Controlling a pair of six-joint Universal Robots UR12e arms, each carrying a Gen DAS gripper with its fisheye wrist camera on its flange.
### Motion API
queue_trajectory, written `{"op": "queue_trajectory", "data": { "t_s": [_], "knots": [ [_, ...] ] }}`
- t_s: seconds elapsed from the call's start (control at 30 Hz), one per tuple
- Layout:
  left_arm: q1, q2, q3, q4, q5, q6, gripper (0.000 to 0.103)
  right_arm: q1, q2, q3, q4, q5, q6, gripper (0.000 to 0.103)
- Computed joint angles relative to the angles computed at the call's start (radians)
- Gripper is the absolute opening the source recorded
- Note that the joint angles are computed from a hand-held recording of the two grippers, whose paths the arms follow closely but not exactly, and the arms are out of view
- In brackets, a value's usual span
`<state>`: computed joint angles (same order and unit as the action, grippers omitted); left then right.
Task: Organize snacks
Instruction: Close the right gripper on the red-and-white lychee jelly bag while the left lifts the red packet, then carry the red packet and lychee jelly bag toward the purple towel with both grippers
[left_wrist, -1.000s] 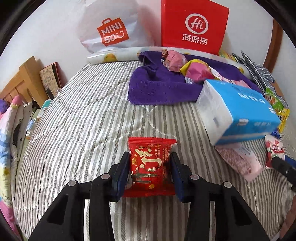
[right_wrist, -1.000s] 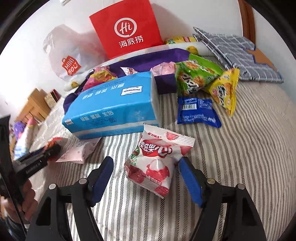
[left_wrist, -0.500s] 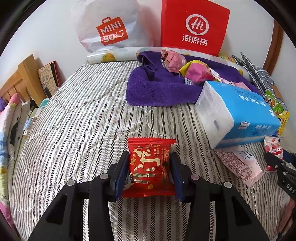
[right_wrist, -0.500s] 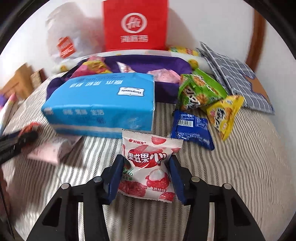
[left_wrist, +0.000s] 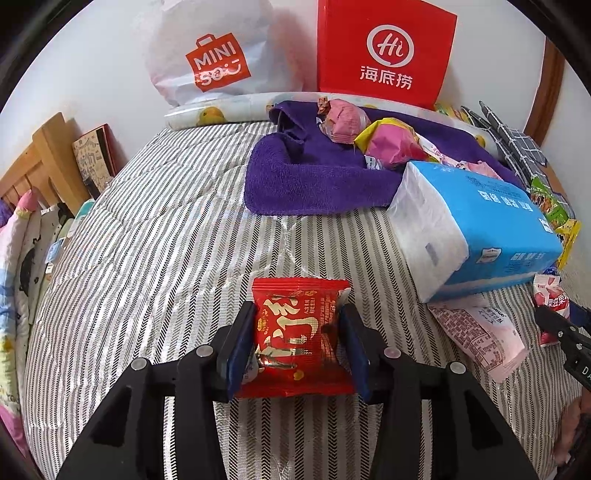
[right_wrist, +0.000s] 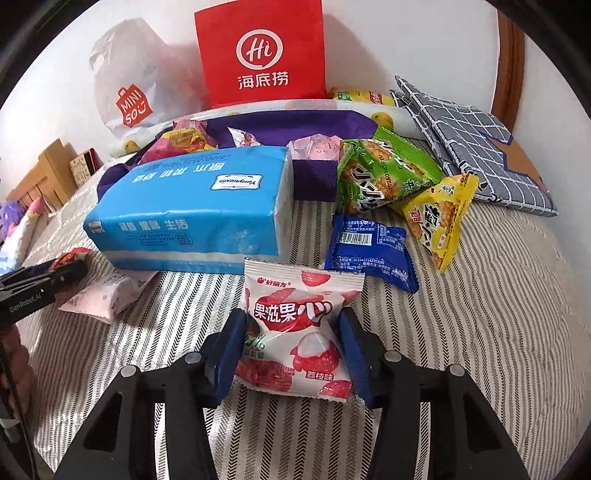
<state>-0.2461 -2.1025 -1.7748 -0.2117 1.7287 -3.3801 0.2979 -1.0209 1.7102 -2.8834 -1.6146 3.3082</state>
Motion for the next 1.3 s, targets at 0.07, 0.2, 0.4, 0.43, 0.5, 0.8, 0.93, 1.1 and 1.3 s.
{"op": "queue_trajectory", "data": {
  "t_s": [0.07, 0.2, 0.4, 0.43, 0.5, 0.8, 0.93, 1.1, 1.3],
  "knots": [
    [0.0, 0.0, 0.0, 0.001, -0.001, 0.0, 0.045, 0.006, 0.002, -0.008, 0.014, -0.02, -0.017, 0.049],
    [0.001, 0.0, -0.001, 0.002, -0.004, 0.0, 0.045, 0.004, 0.003, -0.011, 0.021, -0.013, -0.022, 0.05],
    [0.002, 0.0, -0.001, 0.004, -0.007, -0.001, 0.045, 0.003, 0.003, -0.013, 0.025, -0.009, -0.018, 0.05],
    [0.002, 0.0, -0.001, 0.004, -0.007, -0.001, 0.045, 0.003, 0.003, -0.013, 0.024, -0.007, -0.016, 0.05],
    [0.002, 0.0, -0.001, 0.004, -0.007, -0.001, 0.045, 0.003, 0.003, -0.012, 0.023, -0.004, -0.012, 0.05],
    [0.007, 0.0, -0.006, 0.017, -0.026, -0.004, 0.045, 0.007, 0.003, -0.013, 0.021, -0.027, -0.009, 0.05],
    [0.007, 0.0, -0.006, 0.017, -0.024, -0.002, 0.045, 0.012, 0.003, -0.013, 0.018, -0.06, 0.004, 0.049],
    [0.011, 0.002, -0.01, 0.023, -0.034, -0.005, 0.044, 0.015, -0.003, 0.001, -0.016, -0.097, 0.023, 0.048],
    [0.024, 0.021, -0.025, 0.02, -0.083, -0.004, 0.042, 0.019, -0.017, 0.019, -0.034, -0.067, 0.003, 0.048]
  ]
}}
